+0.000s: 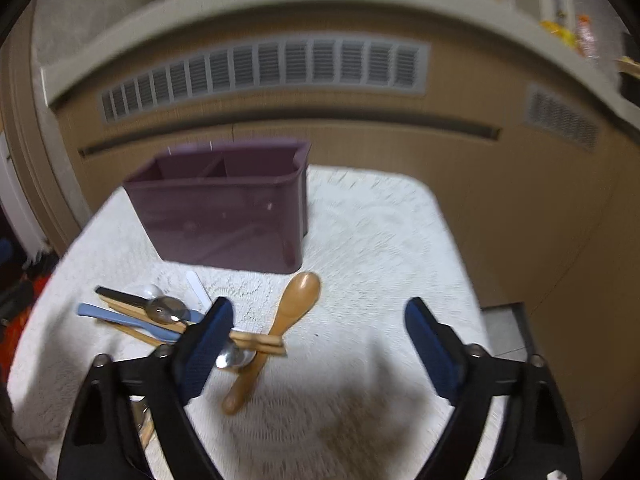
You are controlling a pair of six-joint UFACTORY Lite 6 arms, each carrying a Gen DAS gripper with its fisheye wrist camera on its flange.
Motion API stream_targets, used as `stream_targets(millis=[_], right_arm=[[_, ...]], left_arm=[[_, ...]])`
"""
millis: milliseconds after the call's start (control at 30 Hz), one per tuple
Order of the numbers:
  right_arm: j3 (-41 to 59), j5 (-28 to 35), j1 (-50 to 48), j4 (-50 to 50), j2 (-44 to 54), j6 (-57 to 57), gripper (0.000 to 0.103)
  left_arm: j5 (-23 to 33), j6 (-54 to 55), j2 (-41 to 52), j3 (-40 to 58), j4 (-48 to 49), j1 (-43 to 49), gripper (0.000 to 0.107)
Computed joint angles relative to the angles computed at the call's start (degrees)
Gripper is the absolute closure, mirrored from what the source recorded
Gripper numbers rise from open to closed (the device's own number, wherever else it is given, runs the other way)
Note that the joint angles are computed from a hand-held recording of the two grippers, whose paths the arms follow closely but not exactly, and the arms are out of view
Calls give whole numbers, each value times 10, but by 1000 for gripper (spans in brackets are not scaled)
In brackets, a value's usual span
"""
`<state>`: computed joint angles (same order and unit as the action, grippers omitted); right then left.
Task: Organize utensils
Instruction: 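Lower the right gripper onto the wooden spoon and close on its handle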
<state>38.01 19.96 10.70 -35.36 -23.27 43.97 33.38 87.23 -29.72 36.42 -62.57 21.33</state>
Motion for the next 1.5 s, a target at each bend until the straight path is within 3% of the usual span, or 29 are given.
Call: stream_targets(millis=[133,200,333,433,533,633,767,1033,1133,1267,1433,1500], right_arm=[[64,-26,0,-18,141,24,32],[95,-22,5,-26,196,42,39],[135,-10,15,-46,264,73,41],[133,-11,25,-65,269,85,51],[134,-14,33,-24,264,29,73],[114,-20,30,-1,231,0,73],[74,-25,17,82,155,-83,73],[52,-17,-34,283,86,-297,73],[43,-15,-38,301,71,-317,73],[38,-30,-62,365,78,-395,73],[39,-31,-58,363,80,-391,73],[35,-31,-58,361,79,-391,73]], left_arm=[[4,85,82,33,-62,32,4],[25,114,110,43,-76,58,4],[74,147,163,62,-65,86,4],[76,161,169,58,-43,67,4],[99,151,178,66,-7,35,4],[88,170,183,69,-11,-12,4],[32,151,233,101,2,-96,4],[54,-81,434,286,139,-144,4],[101,-116,463,313,160,-126,4],[151,-126,450,302,201,-111,4],[228,-97,384,256,206,-92,4],[215,-80,338,218,196,-98,5]])
